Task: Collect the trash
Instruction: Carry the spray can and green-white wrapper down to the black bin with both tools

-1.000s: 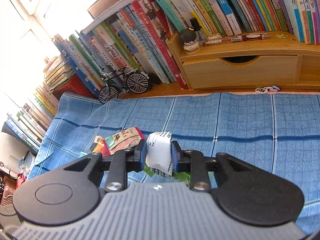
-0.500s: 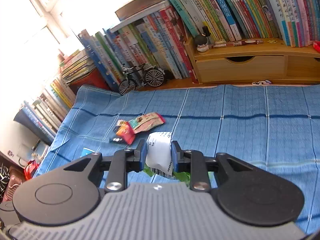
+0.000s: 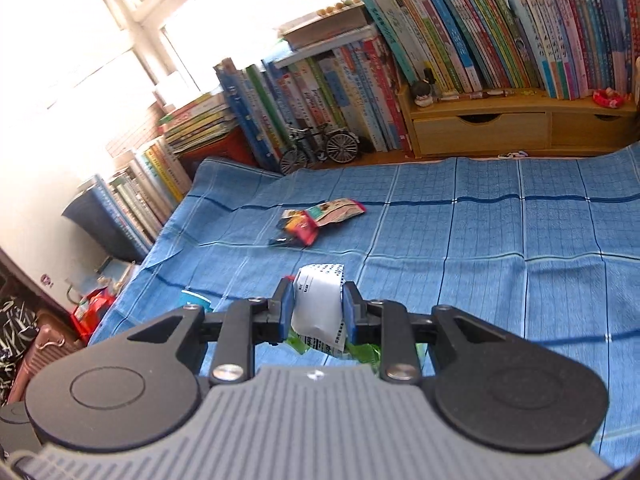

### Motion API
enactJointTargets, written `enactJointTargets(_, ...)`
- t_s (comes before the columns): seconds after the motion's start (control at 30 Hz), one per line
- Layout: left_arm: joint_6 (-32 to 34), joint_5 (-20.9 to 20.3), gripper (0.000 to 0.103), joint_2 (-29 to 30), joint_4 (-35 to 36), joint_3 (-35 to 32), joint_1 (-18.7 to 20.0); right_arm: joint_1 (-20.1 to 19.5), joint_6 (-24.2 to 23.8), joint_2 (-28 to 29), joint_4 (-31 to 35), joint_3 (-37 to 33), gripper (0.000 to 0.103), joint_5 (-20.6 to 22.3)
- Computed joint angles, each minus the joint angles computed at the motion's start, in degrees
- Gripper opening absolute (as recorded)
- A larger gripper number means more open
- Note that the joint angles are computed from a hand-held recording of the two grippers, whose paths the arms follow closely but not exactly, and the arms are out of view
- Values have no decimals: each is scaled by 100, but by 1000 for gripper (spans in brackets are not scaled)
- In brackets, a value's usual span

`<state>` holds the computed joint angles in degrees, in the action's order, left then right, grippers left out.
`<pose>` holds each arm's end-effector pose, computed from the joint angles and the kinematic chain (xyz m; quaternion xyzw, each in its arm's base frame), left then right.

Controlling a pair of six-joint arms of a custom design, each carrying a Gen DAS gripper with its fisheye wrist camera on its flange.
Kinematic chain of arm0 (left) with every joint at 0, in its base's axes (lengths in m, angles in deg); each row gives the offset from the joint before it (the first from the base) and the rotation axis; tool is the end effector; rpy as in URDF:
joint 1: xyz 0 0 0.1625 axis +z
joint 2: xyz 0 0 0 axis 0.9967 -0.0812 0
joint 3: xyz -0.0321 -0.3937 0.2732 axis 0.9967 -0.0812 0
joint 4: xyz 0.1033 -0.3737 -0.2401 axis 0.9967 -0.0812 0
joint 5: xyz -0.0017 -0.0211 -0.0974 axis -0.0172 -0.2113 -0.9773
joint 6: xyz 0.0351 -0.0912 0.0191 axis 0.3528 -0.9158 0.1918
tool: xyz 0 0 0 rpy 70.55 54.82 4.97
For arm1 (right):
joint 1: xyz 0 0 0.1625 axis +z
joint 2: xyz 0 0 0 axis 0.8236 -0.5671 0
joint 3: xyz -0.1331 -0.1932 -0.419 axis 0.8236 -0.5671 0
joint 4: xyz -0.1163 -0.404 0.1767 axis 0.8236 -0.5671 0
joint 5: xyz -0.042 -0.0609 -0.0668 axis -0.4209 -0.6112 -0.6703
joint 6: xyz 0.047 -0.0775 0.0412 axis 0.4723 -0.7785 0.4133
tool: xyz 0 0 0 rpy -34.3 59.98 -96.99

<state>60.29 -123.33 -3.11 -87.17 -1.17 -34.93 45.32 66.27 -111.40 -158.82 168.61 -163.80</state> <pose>-0.4164 -0.7943 0.1856 0.3651 0.8838 -0.1813 0.2296 0.2148 -0.7585 0.3415 -0.0983 -0.8275 0.4941 0.2479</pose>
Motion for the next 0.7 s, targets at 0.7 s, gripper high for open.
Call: enactJointTargets(0.7,-183,204,28,-2013,-509,2213,10,882,104,-49,-669,1067,31,-754)
